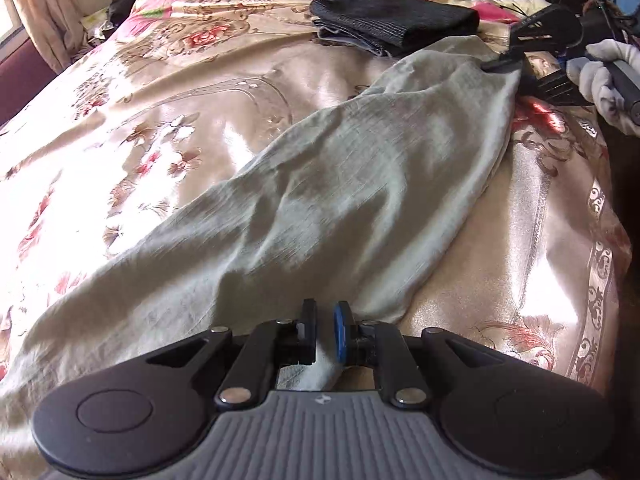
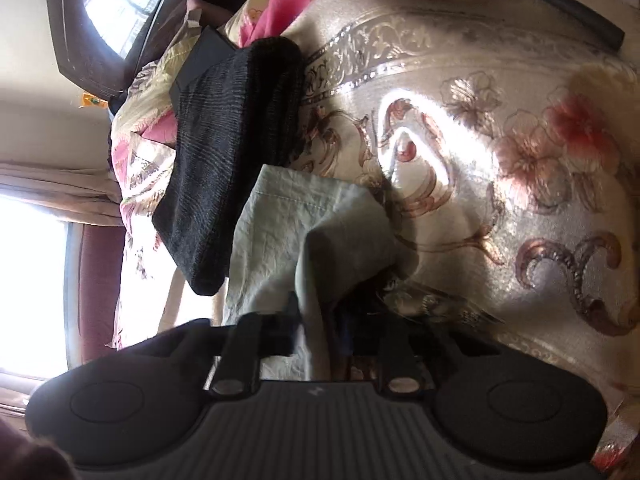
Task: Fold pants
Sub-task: 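Pull the pants edge taut with the right tool while the left tool holds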
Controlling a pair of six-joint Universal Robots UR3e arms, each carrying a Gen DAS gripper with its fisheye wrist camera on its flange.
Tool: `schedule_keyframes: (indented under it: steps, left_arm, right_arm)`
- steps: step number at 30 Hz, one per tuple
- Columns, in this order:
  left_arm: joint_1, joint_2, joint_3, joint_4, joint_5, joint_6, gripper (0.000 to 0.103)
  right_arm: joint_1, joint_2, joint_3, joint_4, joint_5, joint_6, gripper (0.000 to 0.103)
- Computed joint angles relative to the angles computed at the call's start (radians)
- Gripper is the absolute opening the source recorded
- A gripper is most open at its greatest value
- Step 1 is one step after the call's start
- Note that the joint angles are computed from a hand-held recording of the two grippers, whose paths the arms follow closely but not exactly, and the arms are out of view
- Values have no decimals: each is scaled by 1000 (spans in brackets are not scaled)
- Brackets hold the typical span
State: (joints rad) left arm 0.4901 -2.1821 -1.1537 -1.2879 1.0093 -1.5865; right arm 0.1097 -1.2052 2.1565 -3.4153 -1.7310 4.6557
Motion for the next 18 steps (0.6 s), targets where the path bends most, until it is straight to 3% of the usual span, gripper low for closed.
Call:
schedule_keyframes:
  steps: [2, 4, 7, 8, 10, 11, 13, 14, 18]
  left_arm:
    - [21, 30, -54, 52, -42, -23, 28]
    - [40, 43, -90, 99, -73, -78, 28]
    - [64, 1, 27, -11, -56, -106, 28]
    - [72, -9, 29, 36, -41, -97, 28]
    - [80, -29, -8, 225, -14, -157, 28]
    - [80, -64, 36, 227, -5, -181, 28]
    - [61, -144, 120, 247, 28, -179, 31]
    - [57, -164, 139, 253, 28, -160, 31]
    - [90, -192, 252, 110, -17, 85, 31]
  right_arm:
    - [16, 3, 40, -140, -25, 39, 5]
    - [35, -40, 4, -28, -100, -14, 5]
    - [-24, -73, -22, 162, -58, -9, 4]
    - [-27, -91, -23, 195, -56, 3, 4]
    - [31, -111, -56, 219, -158, -72, 4]
    - [54, -111, -85, 277, -195, -100, 4]
    - [23, -111, -136, 447, -123, -112, 4]
    - [23, -108, -145, 463, -121, -113, 4]
    - [97, -80, -244, 499, -243, -139, 4]
